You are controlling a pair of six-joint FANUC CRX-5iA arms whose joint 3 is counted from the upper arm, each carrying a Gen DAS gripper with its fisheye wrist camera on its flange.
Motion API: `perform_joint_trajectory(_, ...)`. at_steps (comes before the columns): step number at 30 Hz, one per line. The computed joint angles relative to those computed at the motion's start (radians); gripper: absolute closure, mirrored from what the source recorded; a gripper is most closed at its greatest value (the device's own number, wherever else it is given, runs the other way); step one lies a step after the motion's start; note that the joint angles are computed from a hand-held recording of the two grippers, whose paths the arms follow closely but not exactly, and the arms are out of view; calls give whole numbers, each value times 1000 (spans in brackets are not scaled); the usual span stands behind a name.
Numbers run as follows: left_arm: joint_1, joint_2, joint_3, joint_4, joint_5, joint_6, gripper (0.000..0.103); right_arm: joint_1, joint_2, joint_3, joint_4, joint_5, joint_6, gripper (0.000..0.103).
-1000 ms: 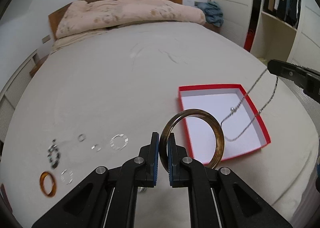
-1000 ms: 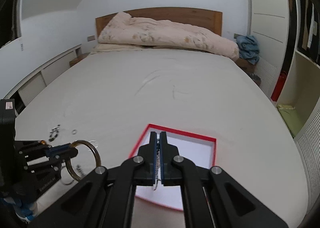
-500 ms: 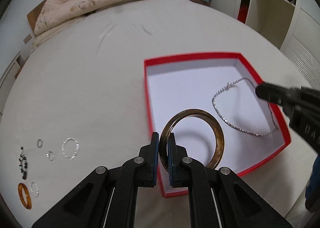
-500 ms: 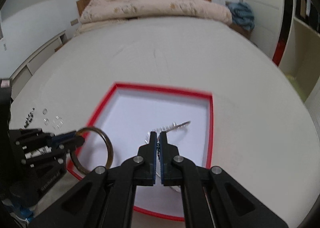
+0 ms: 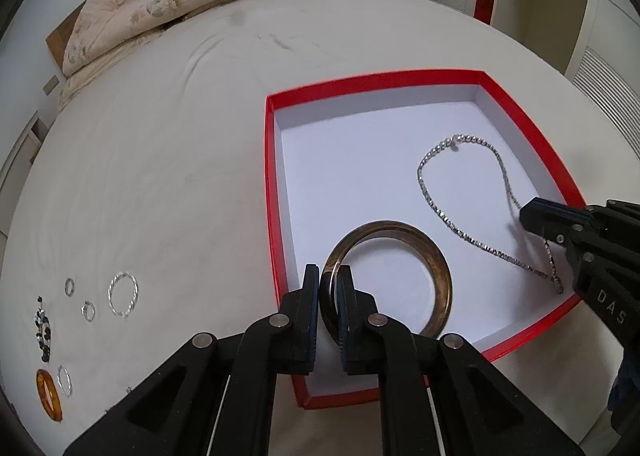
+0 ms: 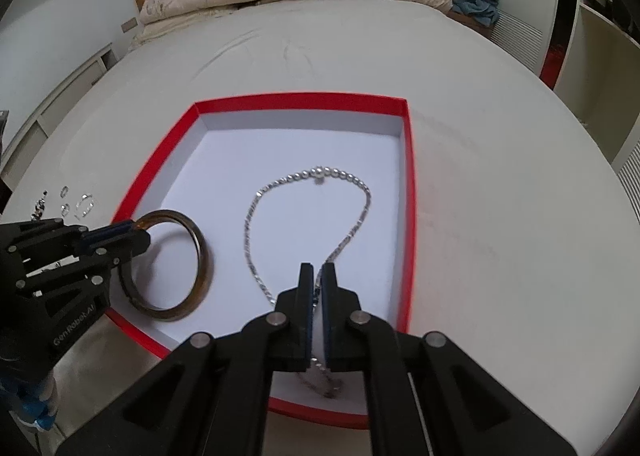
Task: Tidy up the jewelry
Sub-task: 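Carry the dark bangle and silver chain into the red box with both tools, then open both tools to release the items and withdraw from the box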
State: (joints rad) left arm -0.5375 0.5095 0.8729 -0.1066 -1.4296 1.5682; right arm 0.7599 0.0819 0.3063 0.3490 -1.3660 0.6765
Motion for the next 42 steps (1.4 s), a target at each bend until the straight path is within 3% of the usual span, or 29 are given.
perform_joint_trajectory(3, 8, -7, -21, 17, 8, 0, 93, 1, -8, -4, -1, -8, -8, 95)
perform_joint_trajectory(7, 9, -13, -27, 25, 12, -3, 91, 10, -24, -9, 2, -6, -14, 75)
perform_joint_trajectory(11, 6, -29, -36, 14, 26, 13, 77, 33, -25, 3, 33, -30, -22, 60)
perform_joint_trajectory(21, 23, -153, -118, 24, 82, 62, 71, 105, -74, 23, 133, -115, -105, 60)
perform_joint_trajectory(26, 41, -242, -150, 11, 63, 68, 70, 170, -101, 53, 202, -142, -158, 60)
perform_joint_trajectory(30, 64, -332, -193, -11, 35, 65, 61, 246, -115, 90, 266, -146, -204, 60)
perform_joint_trajectory(37, 144, -532, -326, -63, 18, 62, 57, 389, -56, 224, 365, -189, -189, 60)
perform_joint_trajectory(42, 264, -673, -416, -51, 4, 28, 55, 478, 0, 323, 415, -230, -162, 60)
